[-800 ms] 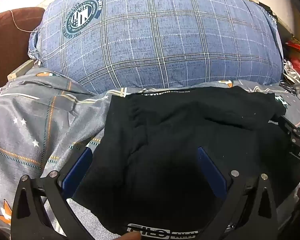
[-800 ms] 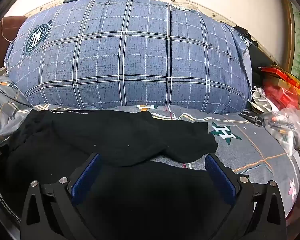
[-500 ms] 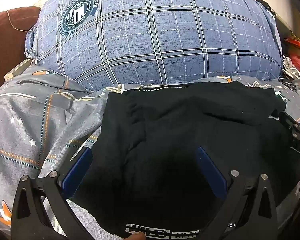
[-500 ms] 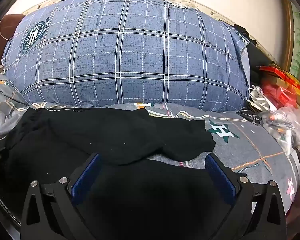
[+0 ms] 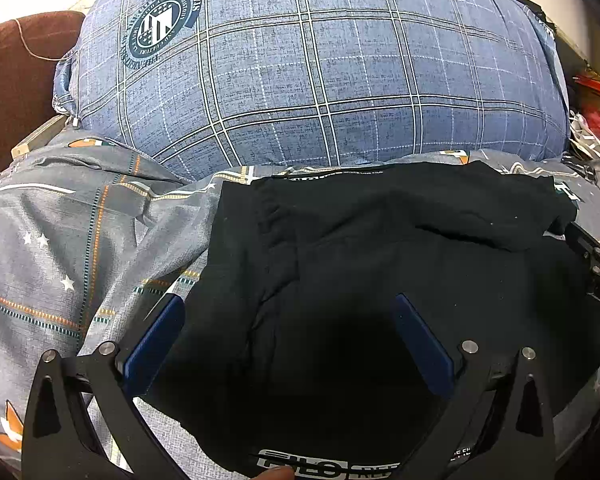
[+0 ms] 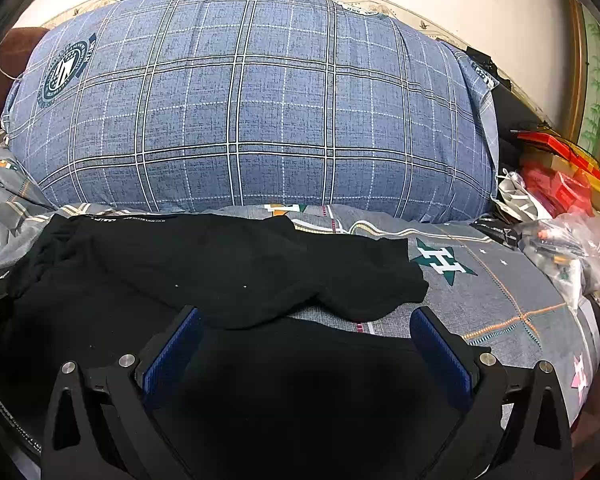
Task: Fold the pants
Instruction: 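Position both grippers open over the black pants on the bed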
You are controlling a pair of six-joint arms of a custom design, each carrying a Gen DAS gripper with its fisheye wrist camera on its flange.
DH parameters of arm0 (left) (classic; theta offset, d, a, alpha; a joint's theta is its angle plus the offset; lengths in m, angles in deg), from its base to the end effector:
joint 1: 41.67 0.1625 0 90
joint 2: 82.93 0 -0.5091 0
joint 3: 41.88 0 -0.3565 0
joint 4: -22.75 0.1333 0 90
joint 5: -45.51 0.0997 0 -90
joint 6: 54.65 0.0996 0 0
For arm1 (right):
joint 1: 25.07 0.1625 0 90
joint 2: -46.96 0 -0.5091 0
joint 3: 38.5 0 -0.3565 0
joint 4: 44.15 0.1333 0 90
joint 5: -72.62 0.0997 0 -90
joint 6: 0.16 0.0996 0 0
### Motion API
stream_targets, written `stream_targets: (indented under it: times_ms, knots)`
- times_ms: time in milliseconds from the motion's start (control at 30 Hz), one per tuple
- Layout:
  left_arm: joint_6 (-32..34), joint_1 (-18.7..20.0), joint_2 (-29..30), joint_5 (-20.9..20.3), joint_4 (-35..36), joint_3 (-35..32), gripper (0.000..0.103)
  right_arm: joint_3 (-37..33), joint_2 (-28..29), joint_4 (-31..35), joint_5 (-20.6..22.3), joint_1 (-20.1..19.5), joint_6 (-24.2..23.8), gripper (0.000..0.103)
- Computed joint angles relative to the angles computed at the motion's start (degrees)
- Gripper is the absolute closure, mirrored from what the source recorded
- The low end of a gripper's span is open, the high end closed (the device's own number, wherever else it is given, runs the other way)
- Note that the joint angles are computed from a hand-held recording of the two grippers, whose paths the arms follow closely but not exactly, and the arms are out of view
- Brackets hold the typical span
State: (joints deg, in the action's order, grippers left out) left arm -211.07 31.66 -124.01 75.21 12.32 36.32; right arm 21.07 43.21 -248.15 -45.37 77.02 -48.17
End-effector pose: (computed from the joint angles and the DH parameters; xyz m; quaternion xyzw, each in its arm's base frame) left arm 0.0191 -0.7023 0.1707 0.0058 0.7818 -0.4272 0.4541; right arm 0.2596 -0.7989 -0.0608 0.3228 -0.7928 0.3836 0.3465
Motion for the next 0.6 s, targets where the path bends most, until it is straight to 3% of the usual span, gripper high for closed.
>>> stream_targets:
  times_ms: [267,467,600]
  knots:
    - [0.29,-0.11,0.33,-0.44,0.34,-0.40,0.000,-0.43,0.16,0.97,-0.77,0.14,-0.20,0.000]
    - [1.40,-0.19,0.18,-1.51,-1.00,-0.23,0.000,-0.12,0.58,2.56,-0.76,0.44,-2.78,0.000]
    - [-0.47,-0.01,0.79,-2.09,1.88,-1.72,0.000,0.21,0.90,4.17,-0.87,0.67,-4.36,0.000]
